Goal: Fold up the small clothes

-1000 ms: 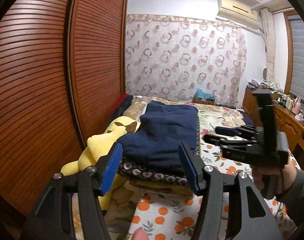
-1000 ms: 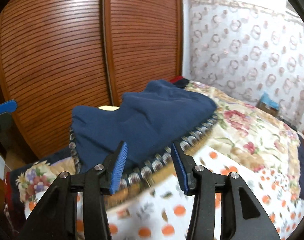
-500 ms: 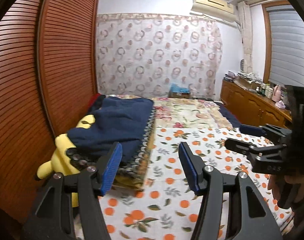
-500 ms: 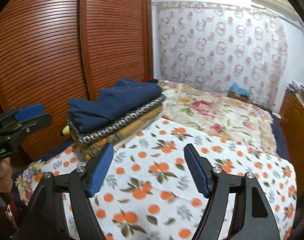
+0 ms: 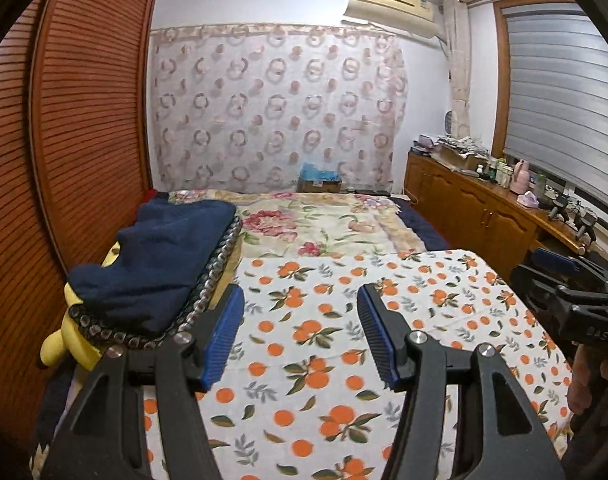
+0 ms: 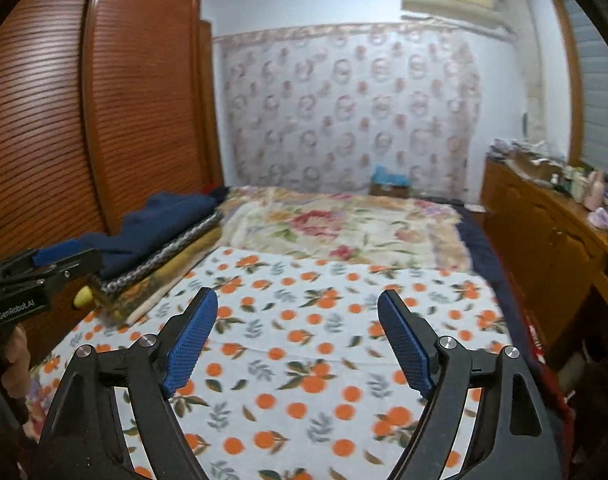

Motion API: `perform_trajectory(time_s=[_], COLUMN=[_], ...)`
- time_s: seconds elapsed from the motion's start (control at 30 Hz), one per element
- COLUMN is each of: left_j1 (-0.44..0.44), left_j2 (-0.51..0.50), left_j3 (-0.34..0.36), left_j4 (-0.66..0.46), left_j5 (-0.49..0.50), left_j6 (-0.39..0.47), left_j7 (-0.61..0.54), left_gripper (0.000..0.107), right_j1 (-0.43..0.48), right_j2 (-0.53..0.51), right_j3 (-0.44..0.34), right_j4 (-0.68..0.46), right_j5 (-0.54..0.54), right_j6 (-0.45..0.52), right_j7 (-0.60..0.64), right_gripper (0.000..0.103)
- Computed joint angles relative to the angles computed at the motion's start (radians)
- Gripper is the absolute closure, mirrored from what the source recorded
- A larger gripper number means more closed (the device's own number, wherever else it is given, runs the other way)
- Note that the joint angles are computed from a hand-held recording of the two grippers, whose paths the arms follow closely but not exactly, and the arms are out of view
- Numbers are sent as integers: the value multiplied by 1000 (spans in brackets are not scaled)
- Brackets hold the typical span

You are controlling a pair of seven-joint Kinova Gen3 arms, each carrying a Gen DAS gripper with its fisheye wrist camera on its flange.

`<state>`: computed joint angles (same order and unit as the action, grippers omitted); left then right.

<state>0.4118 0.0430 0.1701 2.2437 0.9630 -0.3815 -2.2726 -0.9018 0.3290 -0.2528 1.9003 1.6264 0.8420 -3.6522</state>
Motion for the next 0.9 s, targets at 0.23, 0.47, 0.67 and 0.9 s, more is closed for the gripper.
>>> perform_trajectory(time_s=[0.23, 0.47, 0.67, 0.9], left_j1=[10, 8, 15, 16], left_j2=[-36, -56, -47, -48], left_j3=[25, 60, 70, 63], left_j4=[-38, -54, -67, -65], left_j5=[121, 217, 253, 240], left_j6=[8, -4, -16, -10], left_j7=[-126, -228, -253, -246], left_gripper=[49, 49, 49, 49], right_j1=[-37, -44, -49, -59], right_j2=[-52, -73, -67, -59], right_j3=[-18, -37, -41, -39], right_j4=[51, 78, 72, 62], right_j5=[-16, -13, -20, -28], right_j6=[136, 190, 216, 233], right_j7=[-45, -71, -66, -64], right_gripper=[19, 19, 19, 19])
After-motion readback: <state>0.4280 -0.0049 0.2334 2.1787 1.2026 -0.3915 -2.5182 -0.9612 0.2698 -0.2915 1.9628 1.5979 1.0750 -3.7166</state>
